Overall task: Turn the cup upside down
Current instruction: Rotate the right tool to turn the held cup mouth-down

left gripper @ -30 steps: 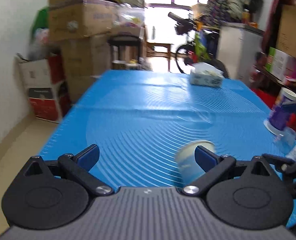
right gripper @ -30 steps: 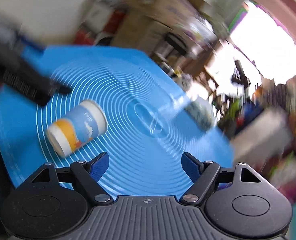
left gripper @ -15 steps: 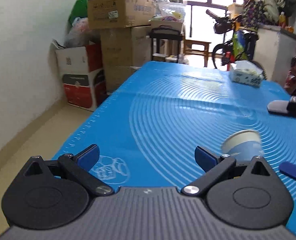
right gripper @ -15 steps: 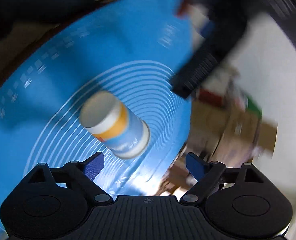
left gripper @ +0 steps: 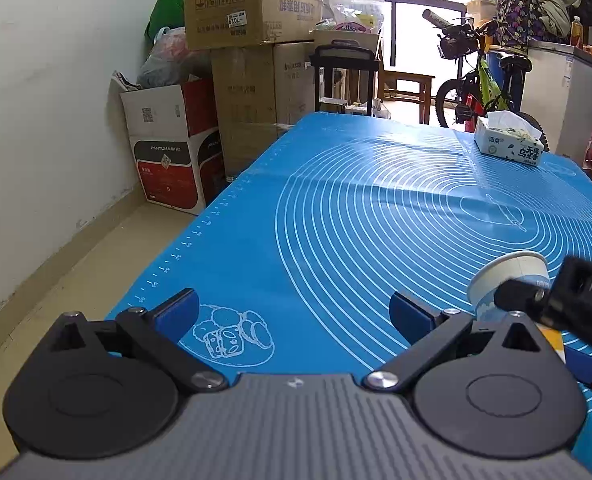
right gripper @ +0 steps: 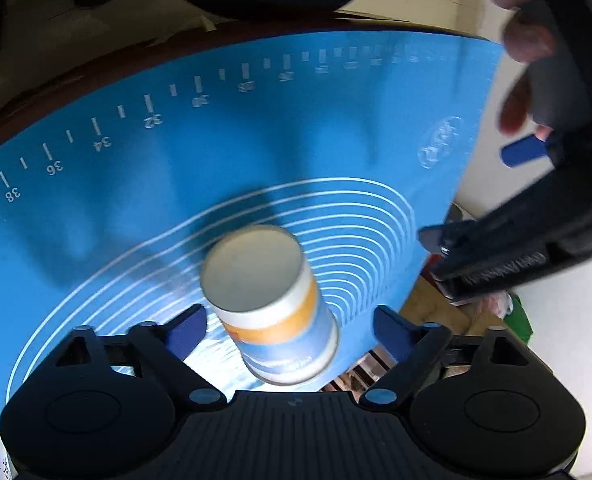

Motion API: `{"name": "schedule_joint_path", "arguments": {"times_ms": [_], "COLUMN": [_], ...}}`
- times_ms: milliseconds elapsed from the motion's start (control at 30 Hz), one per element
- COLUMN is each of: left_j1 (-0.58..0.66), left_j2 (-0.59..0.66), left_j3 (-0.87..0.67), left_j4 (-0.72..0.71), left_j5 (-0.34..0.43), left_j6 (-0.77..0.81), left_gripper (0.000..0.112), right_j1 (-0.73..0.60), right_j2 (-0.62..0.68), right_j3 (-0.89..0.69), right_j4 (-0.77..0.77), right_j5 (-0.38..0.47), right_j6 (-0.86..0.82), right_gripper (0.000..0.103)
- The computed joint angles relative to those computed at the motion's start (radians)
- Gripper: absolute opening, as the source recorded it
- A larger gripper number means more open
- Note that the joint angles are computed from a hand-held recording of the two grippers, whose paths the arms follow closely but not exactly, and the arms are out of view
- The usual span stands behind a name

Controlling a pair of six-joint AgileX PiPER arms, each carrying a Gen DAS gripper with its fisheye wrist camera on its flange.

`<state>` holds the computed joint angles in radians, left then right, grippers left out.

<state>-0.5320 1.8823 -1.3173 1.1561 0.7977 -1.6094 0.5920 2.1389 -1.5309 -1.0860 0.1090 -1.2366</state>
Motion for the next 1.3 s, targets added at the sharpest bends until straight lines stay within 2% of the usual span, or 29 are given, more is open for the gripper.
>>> {"name": "schedule_joint_path", "arguments": {"times_ms": [67, 100, 167, 267, 333, 433, 633, 733, 833, 933, 1000, 1167, 1267, 1300], "left_j1": [0.004, 0.004, 0.008, 0.009, 0.008, 0.005, -0.001, -0.003, -0.012, -0.023, -0.027, -0.033, -0.037, -0.039], "left_j2": [0.002, 0.005, 0.009, 0.011, 0.011, 0.01, 0.01, 0.013, 0.02, 0.025, 0.028, 0.044, 0.059, 0.062], "left_j3": [0.0, -0.003, -0.007, -0.009, -0.011, -0.015, -0.026, -0.032, -0.044, -0.05, -0.053, -0.076, -0.096, -0.1], "left_j4": [-0.004, -0.007, -0.011, -0.01, -0.005, 0.002, 0.027, 0.038, 0.045, 0.059, 0.065, 0.057, 0.042, 0.039], "left_j5": [-0.004, -0.005, -0.011, -0.018, -0.022, -0.029, -0.04, -0.055, -0.058, -0.06, -0.065, -0.077, -0.074, -0.074], "left_j6": [0.003, 0.005, 0.01, 0.013, 0.012, 0.011, 0.013, 0.008, 0.015, 0.013, 0.016, 0.037, 0.054, 0.058], "left_gripper": [0.1, 0.1, 0.1, 0.1, 0.1, 0.1, 0.1, 0.1, 0.1, 0.1, 0.1, 0.1, 0.1, 0.1], "right_j1": [0.007, 0.008, 0.014, 0.027, 0.029, 0.033, 0.012, -0.042, -0.097, -0.153, -0.19, -0.284, -0.332, -0.343], "right_j2": [0.01, 0.015, 0.023, 0.045, 0.06, 0.079, 0.085, 0.058, 0.064, -0.003, -0.016, -0.05, -0.033, -0.035], "right_j3": [-0.01, -0.016, -0.042, -0.121, -0.159, -0.214, -0.37, -0.403, -0.43, -0.327, -0.313, -0.213, -0.203, -0.168], "right_j4": [0.007, 0.024, 0.149, 0.375, 0.377, 0.326, 0.641, 0.807, 0.932, 1.045, 1.142, 1.367, 1.484, 1.537], "right_j5": [0.027, 0.029, 0.05, 0.135, 0.152, 0.17, 0.314, 0.368, 0.389, 0.349, 0.345, 0.314, 0.352, 0.337], "right_j6": [0.003, -0.002, -0.082, -0.158, -0.074, 0.151, 0.352, 0.446, 0.564, 0.669, 0.74, 0.769, 0.771, 0.762], "right_gripper": [0.067, 0.059, 0.059, 0.058, 0.058, 0.058, 0.058, 0.058, 0.058, 0.058, 0.058, 0.058, 0.058, 0.057]}}
